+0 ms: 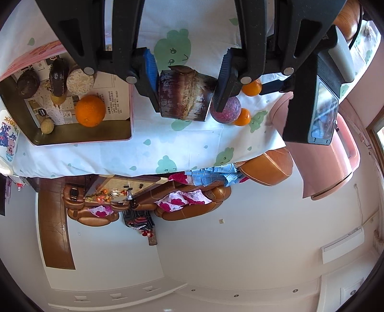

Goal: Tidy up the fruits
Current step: 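Grasp the orange with left gripper while right lifts the stalk piece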

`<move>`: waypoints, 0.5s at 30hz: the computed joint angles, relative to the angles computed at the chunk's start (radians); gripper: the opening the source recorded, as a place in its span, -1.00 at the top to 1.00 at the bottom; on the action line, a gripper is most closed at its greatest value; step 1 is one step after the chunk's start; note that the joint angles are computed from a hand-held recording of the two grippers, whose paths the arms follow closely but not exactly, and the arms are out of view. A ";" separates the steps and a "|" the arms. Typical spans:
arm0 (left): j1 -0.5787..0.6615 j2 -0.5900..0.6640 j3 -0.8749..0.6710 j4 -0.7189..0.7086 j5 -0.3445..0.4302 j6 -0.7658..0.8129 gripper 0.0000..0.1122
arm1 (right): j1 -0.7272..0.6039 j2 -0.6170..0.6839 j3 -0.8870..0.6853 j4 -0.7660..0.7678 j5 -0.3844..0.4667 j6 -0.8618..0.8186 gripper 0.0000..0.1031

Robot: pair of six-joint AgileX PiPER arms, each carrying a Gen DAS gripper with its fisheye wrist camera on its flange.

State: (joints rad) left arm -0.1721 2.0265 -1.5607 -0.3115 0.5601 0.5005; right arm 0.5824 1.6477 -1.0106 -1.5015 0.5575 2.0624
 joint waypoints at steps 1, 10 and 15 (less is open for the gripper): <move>0.017 0.007 -0.014 -0.045 0.023 0.025 0.17 | 0.000 0.002 -0.002 0.004 -0.002 -0.006 0.13; 0.109 -0.089 0.135 -0.371 -0.125 0.205 0.25 | 0.037 0.020 -0.006 -0.048 0.069 0.007 0.13; 0.051 -0.211 0.327 -0.427 -0.424 0.281 0.25 | 0.101 0.035 -0.011 -0.086 0.200 -0.001 0.13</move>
State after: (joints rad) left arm -0.1215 1.8159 -1.2341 -0.7384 0.1365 0.7810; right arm 0.6832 1.6830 -1.0212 -1.5876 0.7571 2.0618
